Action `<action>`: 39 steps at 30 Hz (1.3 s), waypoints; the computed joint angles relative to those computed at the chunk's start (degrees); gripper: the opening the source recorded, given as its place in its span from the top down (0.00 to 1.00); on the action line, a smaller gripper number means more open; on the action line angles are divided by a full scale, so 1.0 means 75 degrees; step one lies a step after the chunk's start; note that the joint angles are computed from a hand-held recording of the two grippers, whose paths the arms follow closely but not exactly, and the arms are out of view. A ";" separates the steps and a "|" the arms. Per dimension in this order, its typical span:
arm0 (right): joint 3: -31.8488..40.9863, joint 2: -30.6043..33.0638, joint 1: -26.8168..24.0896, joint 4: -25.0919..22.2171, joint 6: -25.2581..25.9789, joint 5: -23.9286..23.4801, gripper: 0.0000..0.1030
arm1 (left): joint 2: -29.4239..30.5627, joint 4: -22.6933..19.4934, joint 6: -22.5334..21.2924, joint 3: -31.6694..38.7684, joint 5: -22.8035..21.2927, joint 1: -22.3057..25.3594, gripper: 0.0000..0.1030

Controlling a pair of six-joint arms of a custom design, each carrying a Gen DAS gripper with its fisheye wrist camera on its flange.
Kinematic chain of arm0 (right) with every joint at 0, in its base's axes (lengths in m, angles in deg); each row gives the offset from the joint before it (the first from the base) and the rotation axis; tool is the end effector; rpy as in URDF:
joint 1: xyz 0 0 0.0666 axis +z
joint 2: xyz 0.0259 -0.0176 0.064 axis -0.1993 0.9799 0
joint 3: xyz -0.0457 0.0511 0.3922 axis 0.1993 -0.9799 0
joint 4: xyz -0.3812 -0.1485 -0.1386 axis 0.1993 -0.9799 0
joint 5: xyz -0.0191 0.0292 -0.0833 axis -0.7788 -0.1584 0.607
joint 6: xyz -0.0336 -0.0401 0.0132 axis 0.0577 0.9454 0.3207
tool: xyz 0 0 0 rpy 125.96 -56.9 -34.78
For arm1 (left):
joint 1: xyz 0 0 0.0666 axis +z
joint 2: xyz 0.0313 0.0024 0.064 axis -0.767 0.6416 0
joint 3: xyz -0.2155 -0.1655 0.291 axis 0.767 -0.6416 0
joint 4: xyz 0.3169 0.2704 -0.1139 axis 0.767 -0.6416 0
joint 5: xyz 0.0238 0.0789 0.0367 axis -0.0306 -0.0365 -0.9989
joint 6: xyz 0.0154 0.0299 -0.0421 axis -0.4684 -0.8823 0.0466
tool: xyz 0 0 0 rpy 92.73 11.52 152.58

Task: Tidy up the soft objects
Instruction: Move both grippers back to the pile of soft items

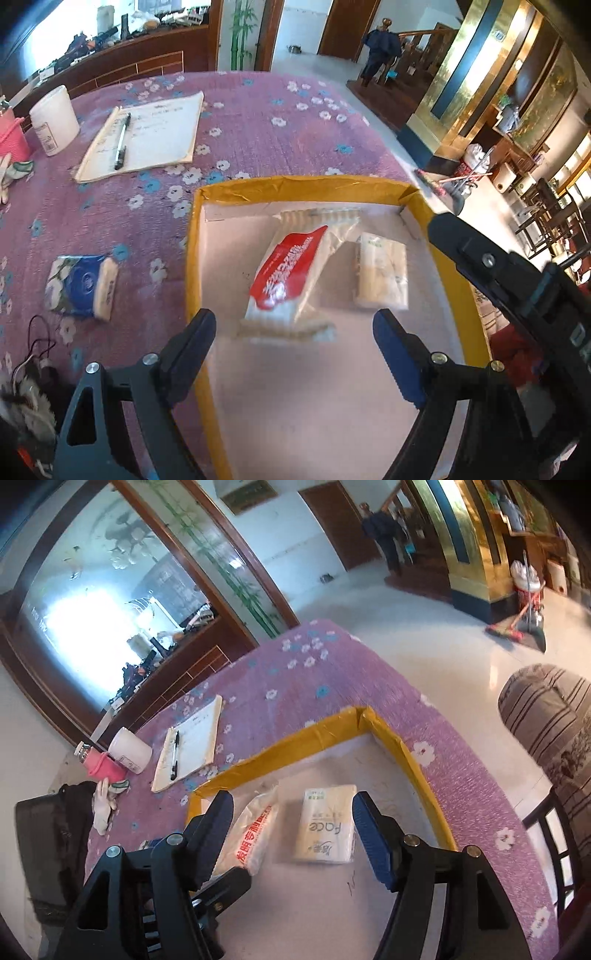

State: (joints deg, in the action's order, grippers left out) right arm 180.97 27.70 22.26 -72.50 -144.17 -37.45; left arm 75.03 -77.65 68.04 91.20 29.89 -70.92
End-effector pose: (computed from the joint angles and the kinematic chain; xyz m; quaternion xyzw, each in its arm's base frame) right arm 0.5652 0.3567 0.3598 0.3396 0.8386 0.1260 0.4069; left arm 0.6571 -0.2624 0.3698 0.2884 0.9193 -0.1725 0.2049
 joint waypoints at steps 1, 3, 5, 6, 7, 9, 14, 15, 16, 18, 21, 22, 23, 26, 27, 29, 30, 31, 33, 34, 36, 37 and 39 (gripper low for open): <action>0.0039 -0.0005 0.0043 -0.0004 0.0054 0.0120 0.25 | -0.0127 0.0107 -0.0017 -0.0149 0.0020 0.0030 0.17; -0.0042 -0.0089 0.0100 0.0153 0.0055 0.0255 0.23 | -0.0437 0.0327 -0.0081 -0.0532 0.0076 0.0087 0.17; -0.0043 -0.0109 0.0121 0.0269 0.0086 0.0273 0.22 | -0.0650 0.0424 -0.0177 -0.0790 0.0029 0.0143 0.17; -0.0038 -0.0116 0.0135 0.0293 0.0100 0.0270 0.22 | -0.0741 0.0476 -0.0192 -0.0901 0.0060 0.0184 0.17; -0.0071 -0.0140 0.0140 0.0337 0.0118 0.0264 0.22 | -0.0831 0.0537 -0.0201 -0.1025 0.0106 0.0223 0.17; -0.0115 -0.0169 0.0179 0.0487 0.0150 0.0339 0.21 | -0.1079 0.0681 -0.0209 -0.1359 0.0201 0.0327 0.17; 0.0150 0.0002 0.0247 0.0294 0.0461 0.0489 0.21 | -0.2026 0.1046 -0.0570 -0.2512 0.0723 0.0717 0.17; 0.0221 0.0054 0.0260 0.0260 0.0531 0.0482 0.21 | -0.2202 0.1109 -0.0660 -0.2711 0.0833 0.0800 0.17; 0.0311 0.0122 0.0274 0.0222 0.0615 0.0474 0.21 | -0.2434 0.1184 -0.0784 -0.2972 0.0977 0.0908 0.16; 0.0580 0.0317 0.0333 0.0078 0.0829 0.0571 0.21 | -0.2883 0.1238 -0.1219 -0.3474 0.1304 0.1152 0.16; 0.0909 0.0549 0.0430 -0.0080 0.1264 0.0667 0.21 | -0.3451 0.1343 -0.1936 -0.4085 0.1555 0.1512 0.16; 0.1035 0.0633 0.0481 -0.0149 0.1436 0.0737 0.21 | -0.3622 0.1356 -0.2200 -0.4263 0.1653 0.1653 0.16; 0.1176 0.0714 0.0541 -0.0214 0.1639 0.0807 0.21 | -0.3739 0.1361 -0.2403 -0.4386 0.1707 0.1776 0.16; 0.1275 0.0735 0.0712 -0.0220 0.1823 0.0668 0.21 | -0.4046 0.1253 -0.3184 -0.4723 0.1950 0.2369 0.16; 0.1389 0.0764 0.0820 -0.0340 0.1797 0.0631 0.21 | -0.4060 0.1189 -0.3320 -0.4761 0.2041 0.2557 0.16; 0.1388 0.0720 0.1010 -0.0234 0.1741 0.0553 0.21 | -0.3989 0.1002 -0.3706 -0.4786 0.2404 0.3034 0.16; 0.1341 0.0678 0.1166 -0.0044 0.1795 0.0509 0.18 | -0.3923 0.0977 -0.3846 -0.4781 0.2472 0.3216 0.16; 0.1294 0.0643 0.1369 0.0186 0.1957 0.0452 0.17 | -0.3851 0.0987 -0.4006 -0.4804 0.2535 0.3429 0.16; 0.1294 0.0671 0.1789 0.0422 0.2192 0.0506 0.13 | -0.3682 0.1029 -0.4199 -0.4815 0.2511 0.3780 0.15; 0.1255 0.0686 0.1975 0.0592 0.2327 0.0512 0.12 | -0.3610 0.1112 -0.4223 -0.4839 0.2432 0.3948 0.15; 0.1167 0.0757 0.2313 0.0989 0.2620 0.0361 0.09 | -0.3338 0.1441 -0.4027 -0.4772 0.2241 0.4230 0.15; 0.1169 0.0827 0.2394 0.1134 0.2690 0.0250 0.09 | -0.3162 0.1549 -0.3863 -0.4668 0.2103 0.4328 0.15; 0.1208 0.1027 0.2568 0.1334 0.2717 -0.0287 0.09 | -0.2833 0.1679 -0.3452 -0.4386 0.1874 0.4493 0.15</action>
